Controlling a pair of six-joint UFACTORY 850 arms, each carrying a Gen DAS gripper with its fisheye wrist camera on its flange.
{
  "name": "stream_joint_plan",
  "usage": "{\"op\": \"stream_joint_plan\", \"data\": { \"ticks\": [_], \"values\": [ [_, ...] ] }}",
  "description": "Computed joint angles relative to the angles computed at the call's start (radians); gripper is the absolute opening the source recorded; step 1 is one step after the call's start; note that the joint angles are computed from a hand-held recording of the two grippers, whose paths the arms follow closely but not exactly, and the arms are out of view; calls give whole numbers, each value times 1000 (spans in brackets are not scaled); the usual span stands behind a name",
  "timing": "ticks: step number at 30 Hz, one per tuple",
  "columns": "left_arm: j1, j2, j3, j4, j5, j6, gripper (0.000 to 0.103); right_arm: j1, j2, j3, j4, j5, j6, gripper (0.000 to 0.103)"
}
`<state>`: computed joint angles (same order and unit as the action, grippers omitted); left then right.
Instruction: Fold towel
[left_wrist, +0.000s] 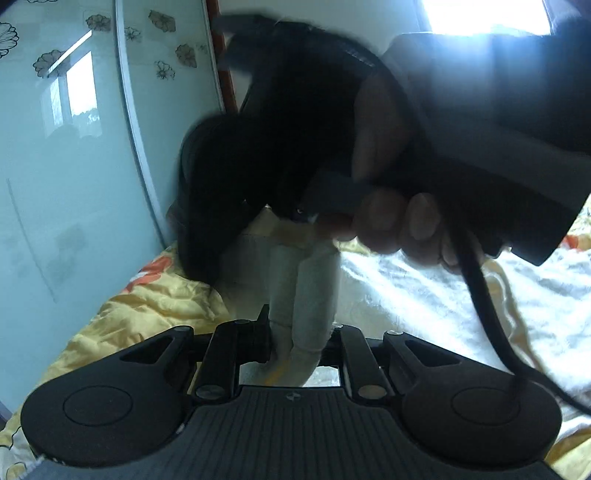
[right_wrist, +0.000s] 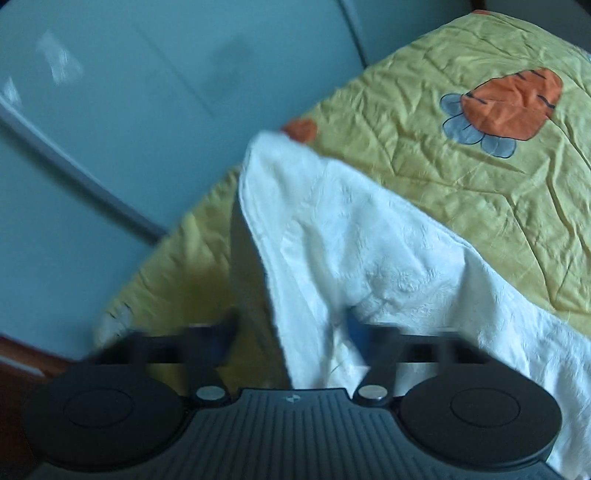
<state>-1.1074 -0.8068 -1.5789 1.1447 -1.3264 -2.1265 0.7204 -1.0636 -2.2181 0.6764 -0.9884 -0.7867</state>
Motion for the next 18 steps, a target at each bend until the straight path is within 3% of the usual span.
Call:
{"op": "stream_joint_plan", "data": {
  "ticks": [3, 5, 6, 10, 14, 18],
  "values": [
    [-16, 41, 52, 44, 29, -63, 36, -44, 21, 54, 124, -15, -53, 14],
    [-45, 86, 117, 135, 58, -141, 56, -90, 44, 106, 250, -44, -107, 13],
    [-60, 111, 153, 184, 72, -189, 70, -115, 69, 150, 311, -56, -147, 13],
    [-125, 193, 270, 355, 68, -379, 76, -221, 185, 326, 454, -97, -285, 13],
    [-160, 229, 306, 427, 21, -505, 85, -344, 290, 469, 454, -120, -346, 13],
    [-134, 239, 304, 462, 110, -546, 87, -453, 323, 547, 379, -84, -308, 14]
  ]
}}
